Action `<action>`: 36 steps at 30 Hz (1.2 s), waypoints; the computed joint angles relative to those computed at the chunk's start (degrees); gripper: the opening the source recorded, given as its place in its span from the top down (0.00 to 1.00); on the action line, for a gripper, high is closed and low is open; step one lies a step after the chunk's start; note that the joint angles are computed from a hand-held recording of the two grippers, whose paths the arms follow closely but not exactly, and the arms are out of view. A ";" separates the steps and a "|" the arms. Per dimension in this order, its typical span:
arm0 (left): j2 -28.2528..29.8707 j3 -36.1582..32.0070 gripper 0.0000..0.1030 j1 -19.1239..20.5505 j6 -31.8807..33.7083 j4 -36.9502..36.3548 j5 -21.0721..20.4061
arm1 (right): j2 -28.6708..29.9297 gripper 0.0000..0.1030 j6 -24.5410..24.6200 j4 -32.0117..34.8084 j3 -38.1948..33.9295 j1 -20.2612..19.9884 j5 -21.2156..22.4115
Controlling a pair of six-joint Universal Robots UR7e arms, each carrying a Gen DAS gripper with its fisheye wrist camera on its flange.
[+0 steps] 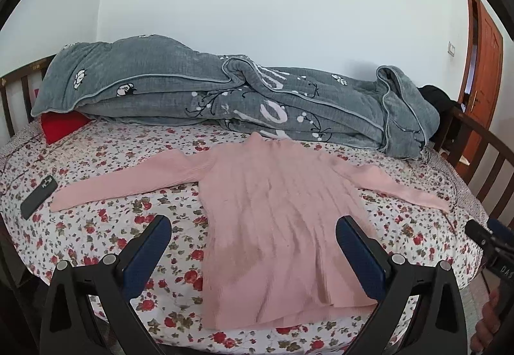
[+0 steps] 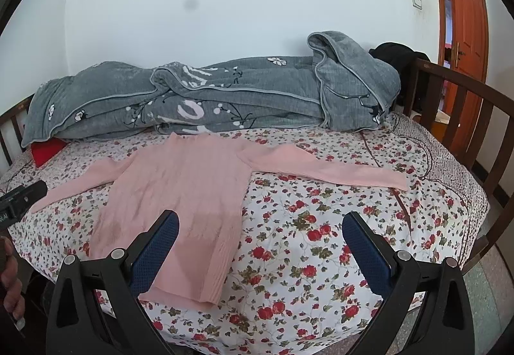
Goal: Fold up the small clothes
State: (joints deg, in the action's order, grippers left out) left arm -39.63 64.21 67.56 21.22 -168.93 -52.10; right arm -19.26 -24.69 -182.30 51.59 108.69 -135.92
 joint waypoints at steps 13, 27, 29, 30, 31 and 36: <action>-0.25 0.35 0.00 -0.02 -0.71 0.77 -0.19 | -0.38 0.03 0.31 -0.10 0.33 0.15 0.14; -0.50 0.74 0.00 -0.21 0.27 0.75 -0.77 | -0.52 0.03 -0.13 -1.12 0.78 0.59 0.27; -0.61 0.96 0.00 -0.31 0.46 0.60 -0.75 | -0.66 0.03 -0.02 -1.21 1.06 0.59 0.38; -0.65 1.01 0.00 -0.35 0.50 0.59 -0.76 | -0.71 0.03 0.03 -1.32 1.18 0.62 0.44; -0.72 1.15 0.00 -0.40 0.55 0.44 -0.81 | -0.79 0.03 0.09 -1.40 1.32 0.62 0.51; -0.81 1.26 0.00 -0.47 1.18 -0.04 -0.89 | -0.93 0.03 0.11 -1.73 1.68 0.67 0.67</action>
State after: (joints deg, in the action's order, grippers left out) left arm -40.44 65.47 67.08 22.40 -168.96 -52.99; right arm -20.20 -24.58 -184.03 53.27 109.36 -135.25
